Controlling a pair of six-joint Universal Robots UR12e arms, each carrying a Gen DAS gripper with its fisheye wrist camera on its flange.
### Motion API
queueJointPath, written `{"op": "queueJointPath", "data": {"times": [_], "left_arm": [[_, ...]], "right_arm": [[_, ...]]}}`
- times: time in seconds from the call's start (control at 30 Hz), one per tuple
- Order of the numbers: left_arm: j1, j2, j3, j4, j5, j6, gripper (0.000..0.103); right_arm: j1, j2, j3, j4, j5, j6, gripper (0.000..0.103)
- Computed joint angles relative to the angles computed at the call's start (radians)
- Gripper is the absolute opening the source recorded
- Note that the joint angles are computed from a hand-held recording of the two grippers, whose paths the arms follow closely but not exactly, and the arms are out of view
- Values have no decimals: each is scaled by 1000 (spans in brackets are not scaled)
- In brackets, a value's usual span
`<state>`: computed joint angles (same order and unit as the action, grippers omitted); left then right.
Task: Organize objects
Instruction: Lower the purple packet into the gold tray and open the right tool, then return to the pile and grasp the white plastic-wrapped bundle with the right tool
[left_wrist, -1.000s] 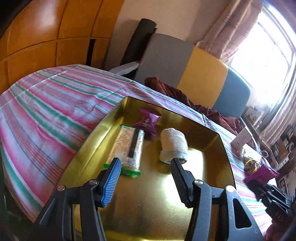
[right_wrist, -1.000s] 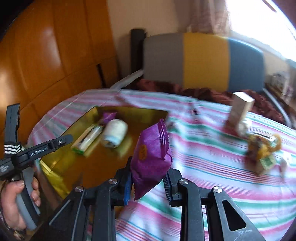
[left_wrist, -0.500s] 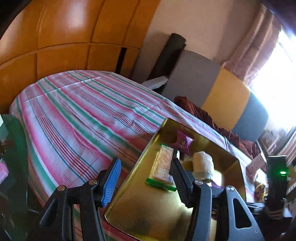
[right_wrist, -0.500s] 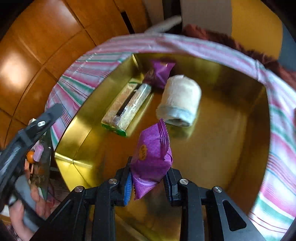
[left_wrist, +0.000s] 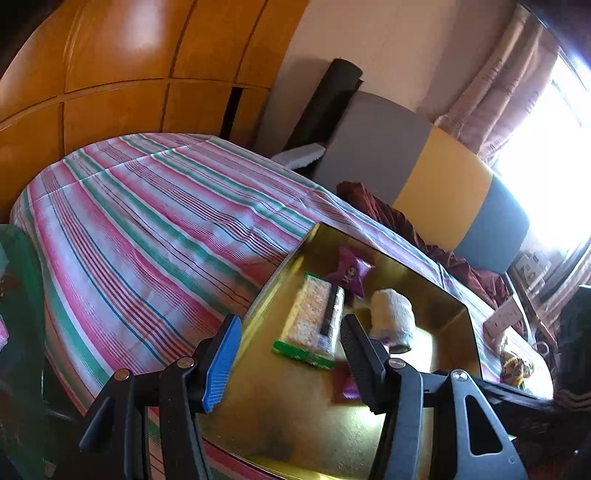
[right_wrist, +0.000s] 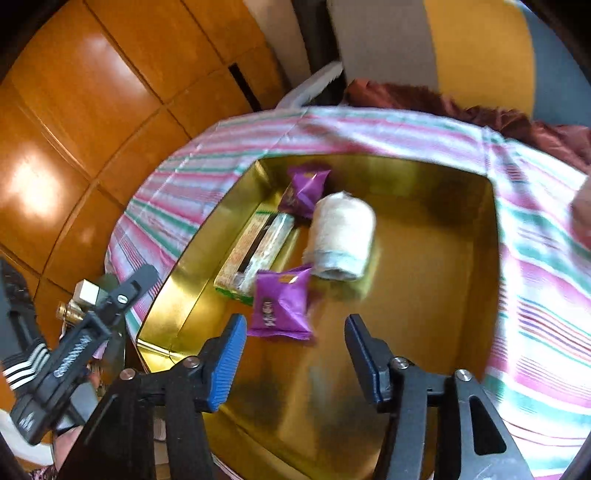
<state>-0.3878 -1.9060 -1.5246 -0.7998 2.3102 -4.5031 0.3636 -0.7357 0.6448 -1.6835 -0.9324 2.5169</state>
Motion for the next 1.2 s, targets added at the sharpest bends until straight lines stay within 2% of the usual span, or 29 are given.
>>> {"op": "queueJointPath", "data": {"times": [0.1,0.23,0.37,0.5,0.73,0.9,1.03,1.2], "left_arm": [[-4,-13,12,35,-21,50,57],[-9,-35,34,94,-63,135,57],[-18,-57,60,152,-102,224,57],[-26,-81,94,176,-135,306,57],[-37,-128,159,190,-222,434,58],[-44,-158,208,216,-263,491,58],[-52,-188,266,219,-266,542,60],[-62,-236,351,200,-293,623,62]], "right_arm": [[-17,-29,55,-106,14,27,59],[-36,-59,120,-274,-25,85,69],[-57,-62,133,-341,-70,137,75],[-76,-61,159,-420,-158,204,75],[-127,-36,163,-443,-271,310,75],[-158,-32,192,-537,-363,382,75],[-185,-12,174,-565,-398,476,75],[-207,9,147,-581,-415,536,75]]}}
